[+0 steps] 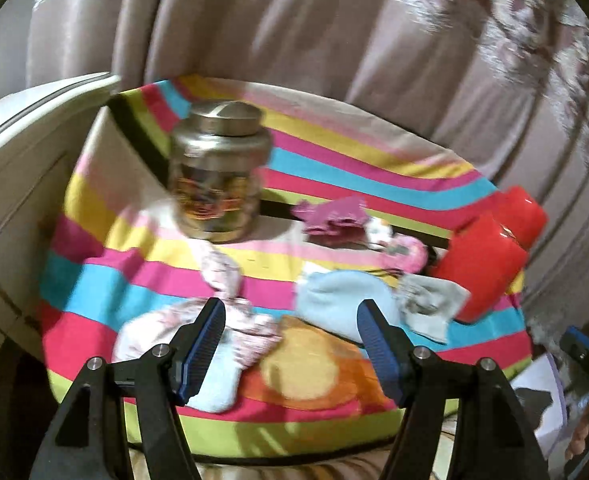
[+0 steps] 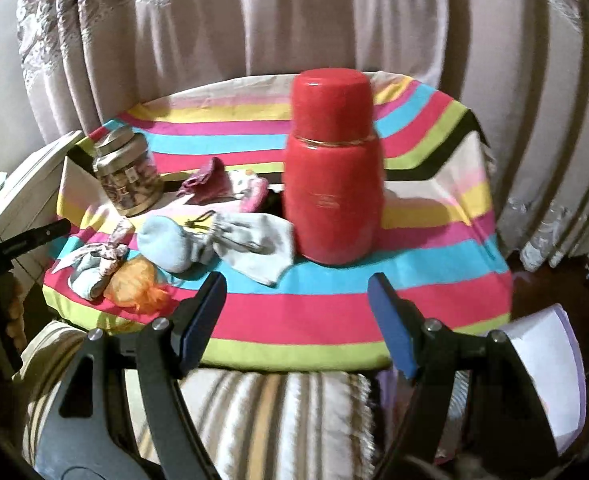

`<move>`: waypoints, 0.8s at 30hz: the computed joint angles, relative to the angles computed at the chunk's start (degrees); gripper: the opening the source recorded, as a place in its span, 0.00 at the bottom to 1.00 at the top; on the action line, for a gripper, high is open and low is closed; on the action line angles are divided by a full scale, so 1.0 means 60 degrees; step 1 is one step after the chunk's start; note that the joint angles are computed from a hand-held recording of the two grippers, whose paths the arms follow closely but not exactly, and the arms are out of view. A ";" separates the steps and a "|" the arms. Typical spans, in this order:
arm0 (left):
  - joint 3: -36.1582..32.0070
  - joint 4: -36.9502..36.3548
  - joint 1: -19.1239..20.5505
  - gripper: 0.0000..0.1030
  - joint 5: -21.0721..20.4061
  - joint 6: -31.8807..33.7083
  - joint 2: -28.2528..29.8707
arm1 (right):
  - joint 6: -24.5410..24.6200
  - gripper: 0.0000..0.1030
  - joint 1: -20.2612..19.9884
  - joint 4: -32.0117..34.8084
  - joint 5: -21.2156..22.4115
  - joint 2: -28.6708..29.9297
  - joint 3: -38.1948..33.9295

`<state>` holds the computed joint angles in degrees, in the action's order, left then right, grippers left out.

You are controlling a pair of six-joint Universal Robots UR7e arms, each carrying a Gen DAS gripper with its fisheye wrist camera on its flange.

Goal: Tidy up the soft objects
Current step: 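Move both grippers back over the pile on the table, then grasp the floral cloth with the left gripper while the right gripper grasps the light-blue pouch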

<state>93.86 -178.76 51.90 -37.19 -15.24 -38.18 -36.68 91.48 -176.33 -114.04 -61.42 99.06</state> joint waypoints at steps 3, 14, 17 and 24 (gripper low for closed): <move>-0.0029 0.0402 0.0238 0.67 -0.0018 -0.0472 -0.0171 | 0.0033 0.74 0.0116 0.0250 0.0026 0.0324 -0.0304; -0.1168 0.2370 0.0934 0.67 -0.0210 -0.0659 0.0130 | -0.0146 0.74 0.0464 0.1159 -0.0078 0.1649 -0.1386; -0.1754 0.3101 0.1119 0.67 -0.0256 -0.0572 0.0468 | -0.0410 0.74 0.0566 0.1330 -0.0235 0.2083 -0.1717; -0.3139 0.5132 0.1476 0.65 0.0206 -0.0500 0.1268 | -0.0931 0.74 0.0692 0.1724 -0.0510 0.3040 -0.2570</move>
<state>75.03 -147.97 60.76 -35.95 -18.24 -30.57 -42.27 95.63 -165.98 -117.09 -43.18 83.64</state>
